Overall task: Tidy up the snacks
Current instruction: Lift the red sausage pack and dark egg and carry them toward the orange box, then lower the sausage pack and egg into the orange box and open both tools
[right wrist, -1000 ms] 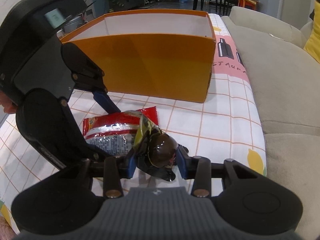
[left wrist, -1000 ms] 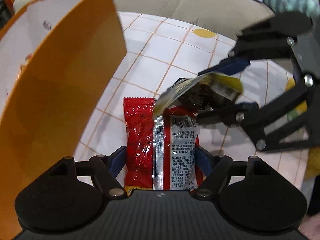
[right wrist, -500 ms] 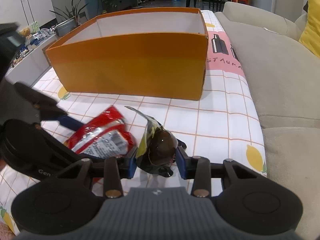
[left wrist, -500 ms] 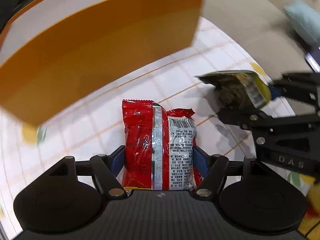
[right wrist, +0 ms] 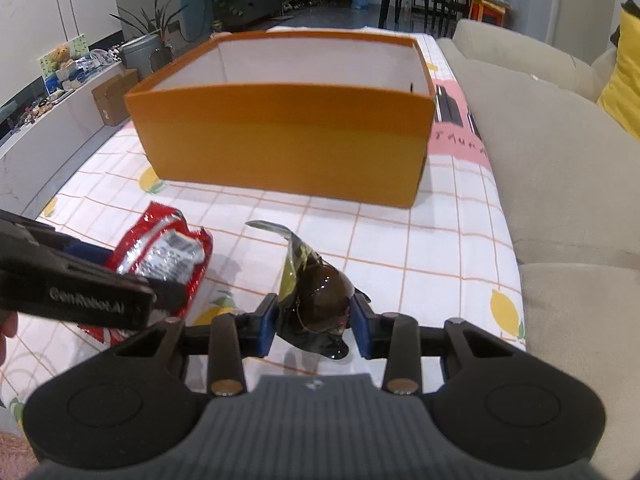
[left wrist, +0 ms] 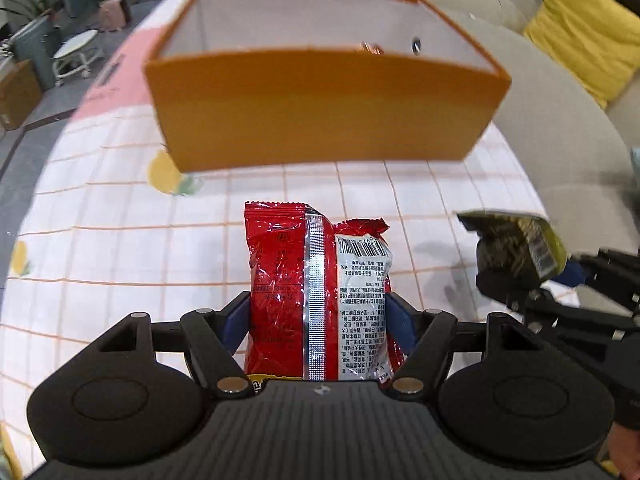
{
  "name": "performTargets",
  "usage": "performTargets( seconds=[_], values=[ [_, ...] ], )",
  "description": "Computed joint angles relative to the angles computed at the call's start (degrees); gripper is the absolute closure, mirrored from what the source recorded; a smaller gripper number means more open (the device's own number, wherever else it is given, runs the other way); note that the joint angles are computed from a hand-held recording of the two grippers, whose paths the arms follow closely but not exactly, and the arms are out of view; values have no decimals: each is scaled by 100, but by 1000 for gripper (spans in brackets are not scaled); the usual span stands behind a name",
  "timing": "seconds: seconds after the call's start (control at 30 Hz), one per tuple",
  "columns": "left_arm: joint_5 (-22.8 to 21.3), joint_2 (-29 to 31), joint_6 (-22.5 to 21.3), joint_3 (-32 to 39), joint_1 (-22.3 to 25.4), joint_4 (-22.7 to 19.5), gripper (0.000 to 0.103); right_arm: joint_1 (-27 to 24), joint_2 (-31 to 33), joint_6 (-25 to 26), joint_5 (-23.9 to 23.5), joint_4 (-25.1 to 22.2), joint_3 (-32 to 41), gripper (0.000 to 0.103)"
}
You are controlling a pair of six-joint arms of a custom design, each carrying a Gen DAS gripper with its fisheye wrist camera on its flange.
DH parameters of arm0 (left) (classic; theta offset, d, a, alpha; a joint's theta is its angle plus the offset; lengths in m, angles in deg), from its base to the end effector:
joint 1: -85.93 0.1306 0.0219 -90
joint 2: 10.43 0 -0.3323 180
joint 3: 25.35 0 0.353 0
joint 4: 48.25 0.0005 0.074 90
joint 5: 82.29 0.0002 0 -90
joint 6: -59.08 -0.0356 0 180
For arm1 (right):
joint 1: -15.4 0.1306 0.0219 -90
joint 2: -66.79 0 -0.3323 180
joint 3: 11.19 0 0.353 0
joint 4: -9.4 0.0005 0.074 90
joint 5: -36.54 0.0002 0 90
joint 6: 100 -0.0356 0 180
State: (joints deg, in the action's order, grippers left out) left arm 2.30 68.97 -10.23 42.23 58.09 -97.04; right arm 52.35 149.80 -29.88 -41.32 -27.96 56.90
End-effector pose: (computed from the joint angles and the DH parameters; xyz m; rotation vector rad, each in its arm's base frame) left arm 0.3195 -0.1655 0.2895 0.1315 2.6279 -0.1702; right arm 0.3156 0.2274 0.2834 -0.2768 2.4468 0.1698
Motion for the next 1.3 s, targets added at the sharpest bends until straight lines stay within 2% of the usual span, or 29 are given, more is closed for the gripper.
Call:
performTargets(
  seconds=[0.33, 0.6, 0.87, 1.03, 1.3],
  values=[
    [-629, -555, 96, 125, -155, -106, 23, 329, -389, 72, 416, -113, 225, 67],
    [-759, -610, -179, 507, -52, -13, 23, 272, -411, 436, 576, -62, 661, 68],
    [-479, -182, -591, 1084, 316, 216, 23, -129, 55, 1075, 327, -32, 1458, 68],
    [-43, 189, -781, 1609, 626, 220, 23, -450, 577, 1278, -42, -76, 2168, 68],
    [676, 1417, -1086, 2854, 992, -136, 23, -920, 1769, 1614, -623, -634, 3537, 68]
  ],
)
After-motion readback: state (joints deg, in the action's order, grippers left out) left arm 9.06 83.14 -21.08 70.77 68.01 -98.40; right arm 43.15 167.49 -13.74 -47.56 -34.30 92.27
